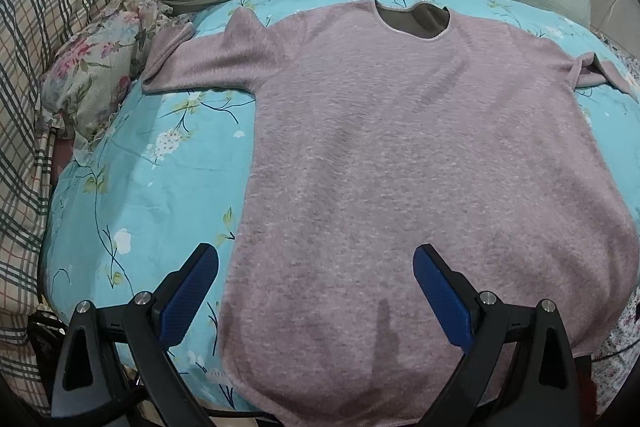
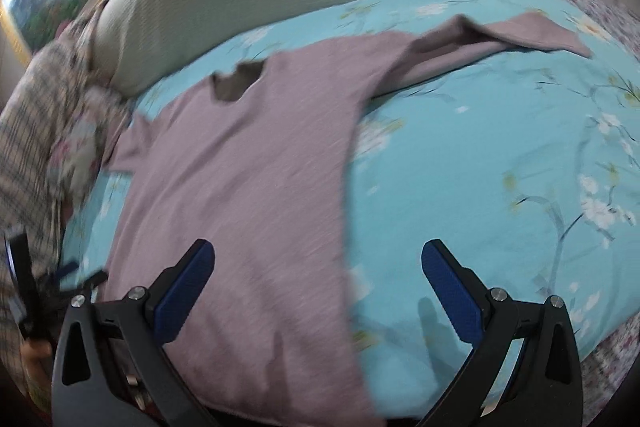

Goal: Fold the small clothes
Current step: 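Move the right tool to the sweater's sleeve cuff and grasp it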

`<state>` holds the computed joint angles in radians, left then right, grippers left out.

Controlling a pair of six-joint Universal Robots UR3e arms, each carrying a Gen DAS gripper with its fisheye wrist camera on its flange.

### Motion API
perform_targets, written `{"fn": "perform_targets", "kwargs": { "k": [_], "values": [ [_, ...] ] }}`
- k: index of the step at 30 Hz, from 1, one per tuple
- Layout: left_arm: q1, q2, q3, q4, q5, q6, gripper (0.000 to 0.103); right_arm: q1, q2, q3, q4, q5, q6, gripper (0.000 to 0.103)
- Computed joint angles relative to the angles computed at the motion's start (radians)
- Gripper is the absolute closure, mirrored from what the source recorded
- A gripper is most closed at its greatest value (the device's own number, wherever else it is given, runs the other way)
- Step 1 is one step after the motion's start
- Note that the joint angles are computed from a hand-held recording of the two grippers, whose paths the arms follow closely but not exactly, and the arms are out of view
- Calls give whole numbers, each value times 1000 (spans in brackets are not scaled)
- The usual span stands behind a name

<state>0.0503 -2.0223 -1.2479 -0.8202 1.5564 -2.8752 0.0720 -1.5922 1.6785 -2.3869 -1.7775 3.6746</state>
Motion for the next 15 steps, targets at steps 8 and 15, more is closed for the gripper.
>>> {"fn": "perform_targets", "kwargs": {
  "k": [8,15],
  "values": [
    [-3,-82,124,-65,-4,-15,4,-313,-140,106,-19,142,-11,15],
    [-19,-183,316,-166,2,-39,4,-600,-122,87,-58,229,-52,37]
  ]
}}
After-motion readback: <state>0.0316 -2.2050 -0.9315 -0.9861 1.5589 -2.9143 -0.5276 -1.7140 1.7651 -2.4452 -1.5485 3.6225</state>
